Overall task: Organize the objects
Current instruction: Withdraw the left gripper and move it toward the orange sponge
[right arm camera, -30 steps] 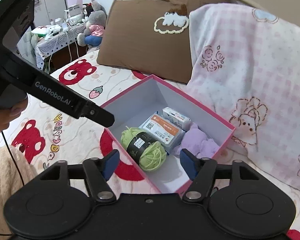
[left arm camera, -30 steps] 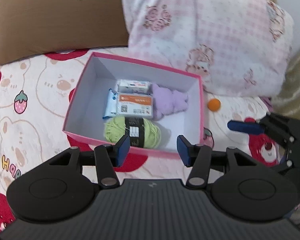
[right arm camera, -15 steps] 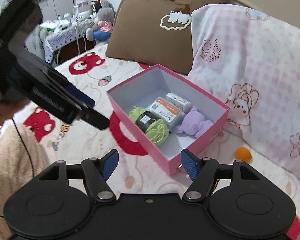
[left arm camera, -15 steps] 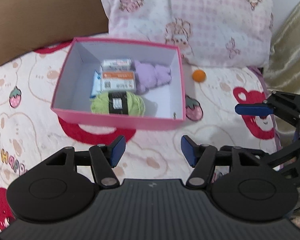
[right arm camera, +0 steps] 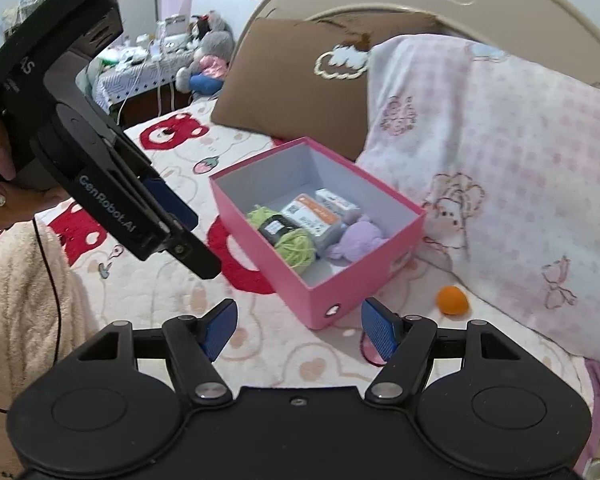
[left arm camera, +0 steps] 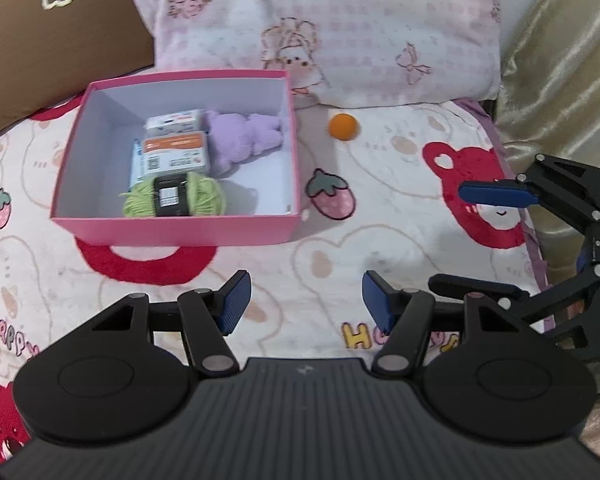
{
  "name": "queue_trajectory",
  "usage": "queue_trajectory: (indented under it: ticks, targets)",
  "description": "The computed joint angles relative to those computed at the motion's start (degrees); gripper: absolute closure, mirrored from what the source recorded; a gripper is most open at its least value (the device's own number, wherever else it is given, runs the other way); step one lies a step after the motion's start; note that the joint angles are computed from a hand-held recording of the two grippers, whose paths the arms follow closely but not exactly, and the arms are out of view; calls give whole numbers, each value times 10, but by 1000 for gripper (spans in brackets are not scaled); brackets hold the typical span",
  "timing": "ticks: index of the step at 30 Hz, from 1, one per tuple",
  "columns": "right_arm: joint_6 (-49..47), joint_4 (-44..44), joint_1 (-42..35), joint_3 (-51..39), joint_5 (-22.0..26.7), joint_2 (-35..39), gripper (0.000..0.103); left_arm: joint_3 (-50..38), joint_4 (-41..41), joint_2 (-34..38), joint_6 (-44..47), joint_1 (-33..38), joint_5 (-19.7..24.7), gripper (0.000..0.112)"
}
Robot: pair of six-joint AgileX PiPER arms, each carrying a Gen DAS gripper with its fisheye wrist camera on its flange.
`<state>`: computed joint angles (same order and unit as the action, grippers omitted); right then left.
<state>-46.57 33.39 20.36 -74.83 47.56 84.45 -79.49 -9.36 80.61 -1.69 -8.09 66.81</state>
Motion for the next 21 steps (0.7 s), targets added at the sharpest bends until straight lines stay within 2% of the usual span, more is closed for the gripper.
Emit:
queue_trajectory:
  ticks: [3, 7, 12, 14, 17, 19, 21]
  targets:
    - [-35, 12, -19, 16, -8, 1, 30, -20, 5, 23, -20, -26, -6, 52]
    - [-77, 12, -34, 39, -53, 16, 30, -45, 18, 47, -38, -66, -27, 52]
    - [-130, 86, -79, 59, -85, 43, 30, -79, 24, 92, -62, -102, -47, 52]
    - [-140, 111, -88, 67, -117, 58, 30, -83, 33, 106, -66, -114, -77, 52]
    - [-95, 108, -100, 46, -148, 105, 30, -77, 57, 124, -75, -131, -142, 51]
    - [-115, 124, -105, 45, -177, 127, 30, -74, 68, 144, -82, -137, -188, 51]
    - [-145, 133, -107, 40, -192, 145, 30, -81, 51, 168, -71, -131, -215, 51]
